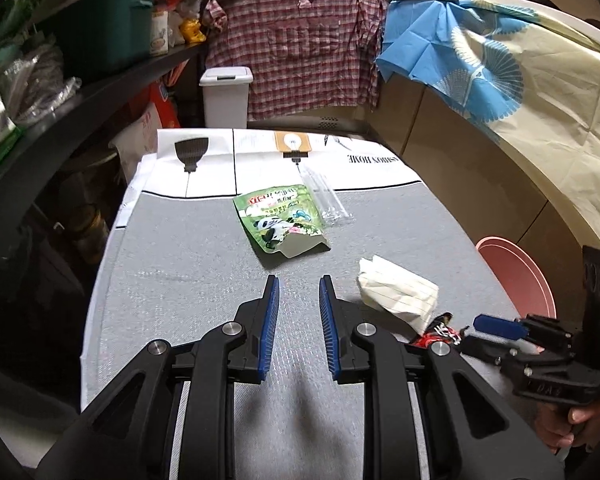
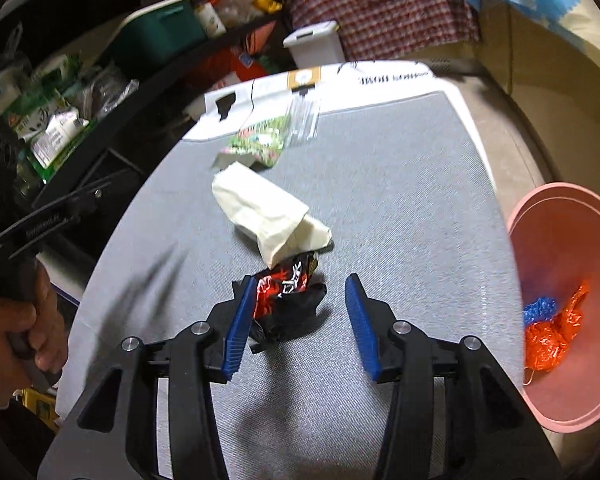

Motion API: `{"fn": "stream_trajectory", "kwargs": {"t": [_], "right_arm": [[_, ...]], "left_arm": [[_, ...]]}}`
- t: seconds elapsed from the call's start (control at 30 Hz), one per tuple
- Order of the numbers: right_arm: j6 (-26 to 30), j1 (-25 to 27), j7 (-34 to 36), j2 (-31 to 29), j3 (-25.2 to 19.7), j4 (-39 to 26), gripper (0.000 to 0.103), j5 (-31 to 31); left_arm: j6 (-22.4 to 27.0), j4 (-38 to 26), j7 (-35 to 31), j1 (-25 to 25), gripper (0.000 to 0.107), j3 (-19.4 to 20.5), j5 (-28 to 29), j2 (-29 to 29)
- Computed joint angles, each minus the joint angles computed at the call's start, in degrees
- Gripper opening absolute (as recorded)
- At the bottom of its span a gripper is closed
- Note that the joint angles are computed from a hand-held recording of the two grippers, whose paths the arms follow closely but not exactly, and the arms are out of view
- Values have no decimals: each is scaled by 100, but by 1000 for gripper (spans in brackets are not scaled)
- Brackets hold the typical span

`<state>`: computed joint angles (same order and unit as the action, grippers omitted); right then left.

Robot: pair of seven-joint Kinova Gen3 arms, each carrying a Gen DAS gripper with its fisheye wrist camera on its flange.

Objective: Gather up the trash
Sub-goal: 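Move left tool to the green snack pouch while right tool reaches the black wrapper, then grasp the green pouch with the left tool while the right tool grasps the black wrapper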

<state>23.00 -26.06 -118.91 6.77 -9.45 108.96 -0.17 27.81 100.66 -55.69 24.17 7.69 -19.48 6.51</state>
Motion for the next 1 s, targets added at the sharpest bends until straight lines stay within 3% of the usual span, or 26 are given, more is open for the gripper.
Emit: {"fn": "stream_trajectory", "kwargs": {"t": [0.27, 0.43, 1.0], "right_arm": [[0, 365, 833, 152, -160, -28, 47, -826], [106, 329, 954, 252, -115, -146, 44, -866], [204, 583, 1980, 373, -290, -271, 30, -1628]], "left_arm": [[-202, -213, 74, 80, 27, -244, -33, 499], [-117, -447, 327, 266, 31, -497, -221, 857], [-143, -1032, 25, 195, 31, -713, 392, 1493]]}}
